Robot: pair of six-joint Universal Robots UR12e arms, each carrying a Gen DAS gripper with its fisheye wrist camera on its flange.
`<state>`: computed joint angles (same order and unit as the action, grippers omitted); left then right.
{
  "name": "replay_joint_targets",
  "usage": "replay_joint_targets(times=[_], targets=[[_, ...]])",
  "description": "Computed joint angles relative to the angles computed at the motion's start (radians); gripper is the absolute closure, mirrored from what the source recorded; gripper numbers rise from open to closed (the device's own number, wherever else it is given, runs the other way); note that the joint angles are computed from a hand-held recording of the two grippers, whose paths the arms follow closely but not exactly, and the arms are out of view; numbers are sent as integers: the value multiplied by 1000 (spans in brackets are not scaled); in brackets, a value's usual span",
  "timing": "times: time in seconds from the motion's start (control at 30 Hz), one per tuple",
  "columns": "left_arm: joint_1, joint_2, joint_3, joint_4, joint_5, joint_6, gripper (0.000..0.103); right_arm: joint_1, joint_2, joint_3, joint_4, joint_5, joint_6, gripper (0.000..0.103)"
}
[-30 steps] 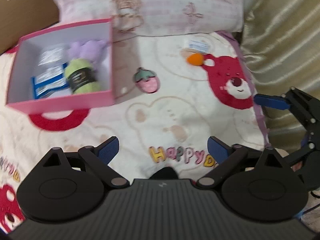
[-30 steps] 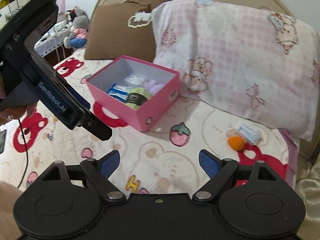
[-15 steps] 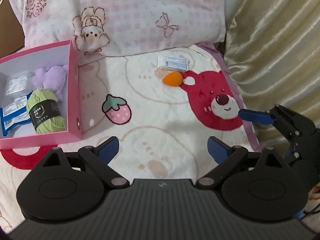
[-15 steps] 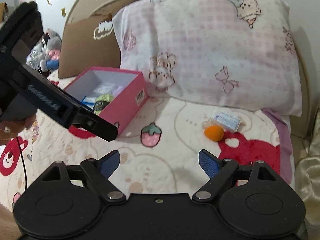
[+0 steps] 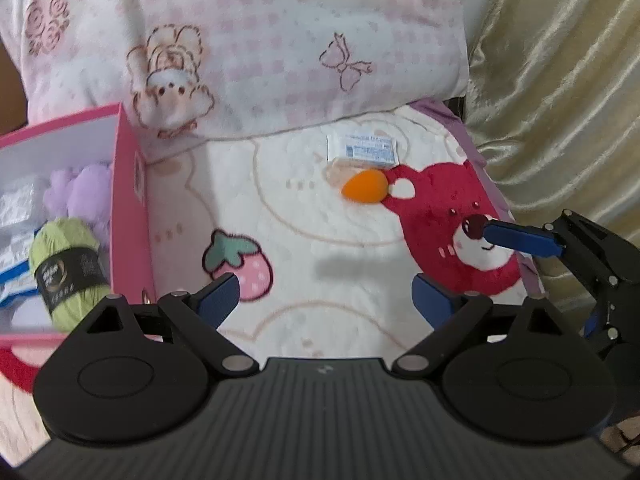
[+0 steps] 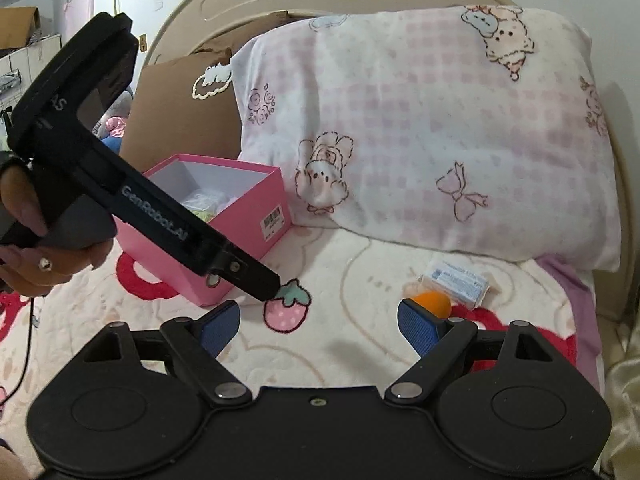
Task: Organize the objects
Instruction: 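Lower the open left gripper around the orange sponge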
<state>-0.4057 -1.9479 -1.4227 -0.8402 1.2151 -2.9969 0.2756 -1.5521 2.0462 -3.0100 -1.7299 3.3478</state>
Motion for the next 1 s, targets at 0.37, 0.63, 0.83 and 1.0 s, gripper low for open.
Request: replay_joint_targets(times=[0.37, 0.63, 0.83, 1.0], targets=[[-3, -69, 33, 90, -51, -101, 10, -37, 50, -13, 40, -53, 81, 14], [-11, -130, 78, 115, -52, -145, 10, -75, 106, -37, 77, -55, 158, 18], [-16, -173, 102, 191, -56, -201, 10, -87, 126, -42, 55, -46, 175, 21], [-22, -200, 126, 201, -58, -201, 11, -80, 151, -56, 41, -95, 163, 21]])
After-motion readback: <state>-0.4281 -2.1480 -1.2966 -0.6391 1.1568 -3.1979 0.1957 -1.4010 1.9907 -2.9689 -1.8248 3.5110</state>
